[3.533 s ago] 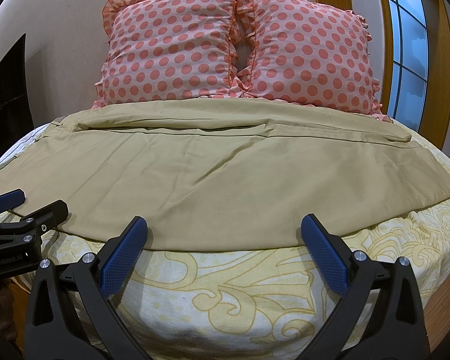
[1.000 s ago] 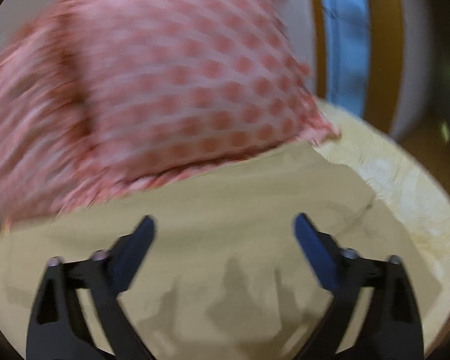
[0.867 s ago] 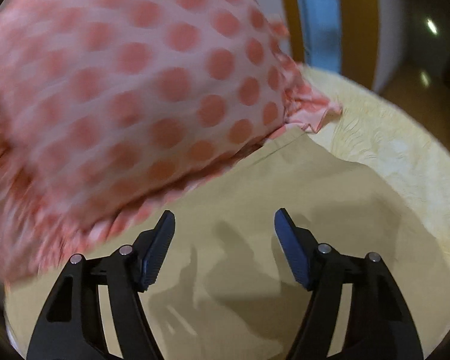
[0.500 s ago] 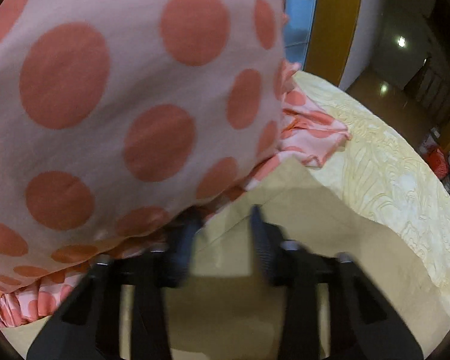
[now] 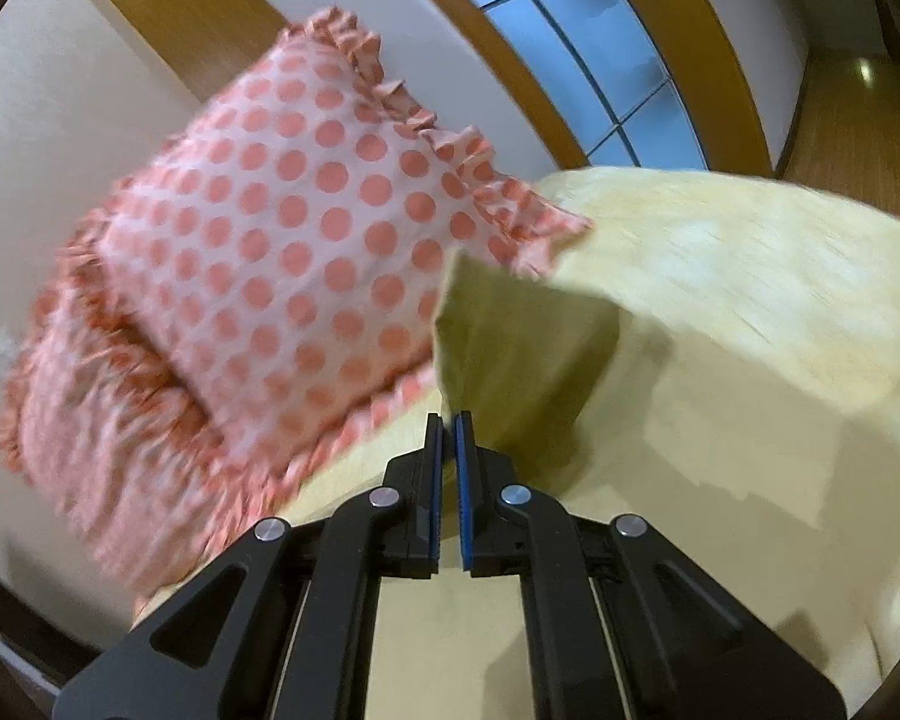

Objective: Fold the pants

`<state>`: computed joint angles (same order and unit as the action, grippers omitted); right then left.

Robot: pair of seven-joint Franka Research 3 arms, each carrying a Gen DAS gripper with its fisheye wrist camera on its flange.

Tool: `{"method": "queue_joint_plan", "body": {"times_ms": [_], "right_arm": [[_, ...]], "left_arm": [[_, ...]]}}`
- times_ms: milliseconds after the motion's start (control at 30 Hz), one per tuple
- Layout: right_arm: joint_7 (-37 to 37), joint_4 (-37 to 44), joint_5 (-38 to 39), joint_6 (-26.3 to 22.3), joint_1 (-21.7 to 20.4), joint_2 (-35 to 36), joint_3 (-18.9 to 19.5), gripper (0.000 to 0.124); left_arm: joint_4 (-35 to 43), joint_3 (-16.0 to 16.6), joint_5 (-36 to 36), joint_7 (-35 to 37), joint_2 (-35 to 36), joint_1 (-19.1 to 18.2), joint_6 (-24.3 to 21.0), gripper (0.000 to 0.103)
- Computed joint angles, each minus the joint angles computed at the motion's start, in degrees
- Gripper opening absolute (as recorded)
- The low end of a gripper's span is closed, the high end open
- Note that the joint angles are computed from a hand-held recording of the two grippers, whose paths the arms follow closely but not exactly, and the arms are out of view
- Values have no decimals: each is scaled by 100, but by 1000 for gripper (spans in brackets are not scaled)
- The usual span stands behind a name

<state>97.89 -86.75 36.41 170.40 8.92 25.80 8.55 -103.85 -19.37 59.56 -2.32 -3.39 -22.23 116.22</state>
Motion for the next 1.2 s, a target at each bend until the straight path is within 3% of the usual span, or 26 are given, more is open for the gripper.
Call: {"method": "queue_joint_plan", "body": {"times_ms": [100, 167, 267, 300, 367, 567, 600, 633, 700, 733, 867, 933, 967, 1000, 1033, 1100, 1200], "right_arm": [[-632, -958, 861, 73, -398, -624, 544, 5], [-829, -981, 1311, -271, -487, -641, 601, 6], [-772, -979, 1713, -568, -415, -627, 471, 31], [-790, -949, 1776, -567, -354, -598, 413, 46], [-728, -998, 1805, -564, -242, -599, 295, 53], [-149, -902, 1483, -652, 18, -514, -45, 47], [-42, -815, 1181, -629, 89, -422, -125, 26], [-302, -705, 1281, -629, -16, -308, -5, 1], [-1068, -702, 2135, -390, -419, -253, 489, 1], [-1872, -742, 2974, -125, -695, -297, 846, 1], [-3677, -754, 4622, 269, -988, -523, 1194, 1], [-4063, -718, 4994, 249, -961, -599, 1132, 1], [-4239, -675, 5104, 252, -918, -615, 1083, 1], [-4235, -648, 5064, 279, -836, -615, 1006, 1], [-4294, -614, 5076, 290, -768, -610, 937, 1], [-4356, -593, 5140, 242, -665, -627, 805, 1], [-4596, -731, 5339, 170, -540, -760, 619, 1]], "left_arm": [[-191, 169, -76, 5, -234, 182, 611, 101], [-293, 235, -19, -109, -311, 340, 1040, 101], [-346, 325, -128, -158, -297, 568, 1617, 101], [-331, 332, -198, -135, -265, 620, 1689, 101], [-220, 382, -470, 2, -121, 709, 1794, 101], [282, 602, -1226, 376, 436, 866, 1908, 101], [493, 652, -1322, 471, 625, 889, 1835, 101], [714, 694, -1443, 611, 805, 891, 1711, 100], [1004, 791, -1721, 856, 1059, 900, 1631, 100], [1207, 837, -1953, 1016, 1241, 924, 1589, 99], [1794, 966, -2844, 1496, 1786, 1007, 1494, 91], [1993, 1033, -3098, 1590, 1962, 1000, 1361, 83], [2014, 1063, -3185, 1613, 2005, 1003, 1367, 63], [1925, 1070, -3318, 1672, 1989, 1043, 1498, 24], [1712, 1040, -3566, 1768, 1895, 1120, 1682, 4], [1134, 1082, -3451, 1548, 1482, 1053, 1971, 0], [272, 1026, -2397, 807, 594, 815, 2081, 0]]}}
